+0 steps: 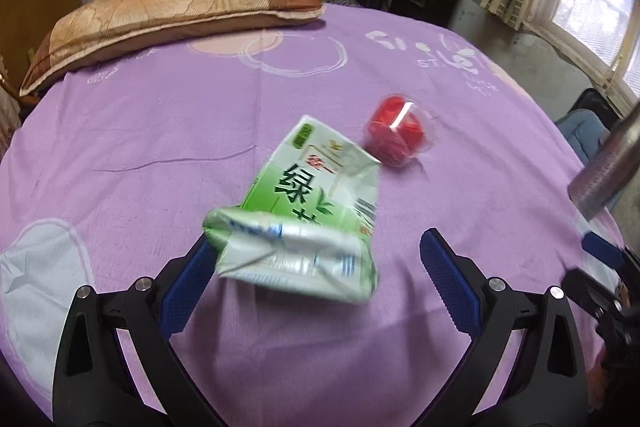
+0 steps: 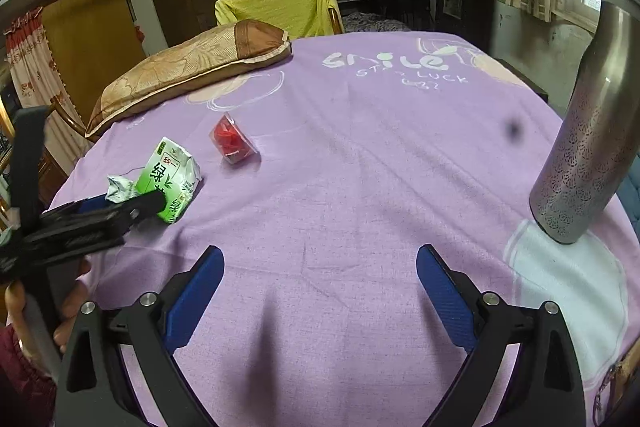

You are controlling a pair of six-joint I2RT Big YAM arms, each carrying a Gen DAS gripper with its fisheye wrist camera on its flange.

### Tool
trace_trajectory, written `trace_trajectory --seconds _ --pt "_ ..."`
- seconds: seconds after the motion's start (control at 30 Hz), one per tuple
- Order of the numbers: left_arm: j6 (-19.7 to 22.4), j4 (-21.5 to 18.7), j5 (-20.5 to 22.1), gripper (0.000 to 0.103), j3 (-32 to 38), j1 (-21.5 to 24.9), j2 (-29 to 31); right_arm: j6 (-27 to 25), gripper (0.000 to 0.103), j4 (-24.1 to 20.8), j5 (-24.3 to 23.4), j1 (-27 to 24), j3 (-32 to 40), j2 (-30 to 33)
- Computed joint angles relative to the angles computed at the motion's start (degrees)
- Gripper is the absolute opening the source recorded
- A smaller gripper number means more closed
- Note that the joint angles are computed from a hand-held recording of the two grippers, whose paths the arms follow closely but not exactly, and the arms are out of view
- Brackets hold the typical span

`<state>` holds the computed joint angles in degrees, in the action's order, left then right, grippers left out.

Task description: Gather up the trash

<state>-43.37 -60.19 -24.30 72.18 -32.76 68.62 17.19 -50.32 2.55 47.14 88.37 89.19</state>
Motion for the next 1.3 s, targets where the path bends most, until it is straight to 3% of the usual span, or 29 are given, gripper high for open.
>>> trace_trajectory --seconds 0.23,0.37,0.43,0.57,0.7,0.73,0.8,0.87,0.97,1.13,1.3 --pt "-2.5 -4.5 -1.3 0.095 -0.3 1.9 0.6 -0.8 0.096 -1.0 0.3 0.5 0.4 0.8" --pt "-2.9 -8.4 -5.2 0.084 -0.9 2.6 -0.9 -1.6 0.096 -1.6 1.5 0.8 0.6 1.2" --pt "-3.8 -9.8 -5.5 0.084 -1.7 3.6 -2.6 -1.4 0.096 -1.6 1.4 0.7 0.5 1.2" --pt "-5.0 -8.9 -2.9 0.084 -4.5 5.6 -8.0 -1.2 0.096 -1.4 1.2 0.5 0.2 0.9" --pt "-2.9 -3.5 -2.8 0.085 -5.8 3.9 -11.0 -1.6 0.096 -1.2 1.1 0.7 0.1 0.8" --pt "-1.9 -2.0 -3.5 0.085 -5.8 2.9 -11.3 -1.7 0.096 -1.2 1.1 0.7 0.1 0.8" --pt "1.1 0.9 -7.0 0.097 -5.6 -0.4 -11.7 -1.7 0.096 -1.1 0.9 0.7 0.1 0.7" --pt "3.2 2.3 -10.0 0.097 -5.0 -3.6 -10.4 -1.5 0.096 -1.0 0.7 0.7 0.1 0.6" --pt "5.2 1.3 -8.2 0.097 -3.2 -4.5 -6.5 -1.5 0.096 -0.9 0.7 0.7 0.0 0.5" --pt "3.9 -5.2 -7.7 0.097 0.2 -3.3 0.2 -1.8 0.096 -1.1 0.9 0.7 0.1 0.6" --pt "-0.2 -6.4 -4.6 0.097 -1.6 0.5 -1.5 -1.5 0.096 -1.2 1.1 0.7 0.3 0.8"
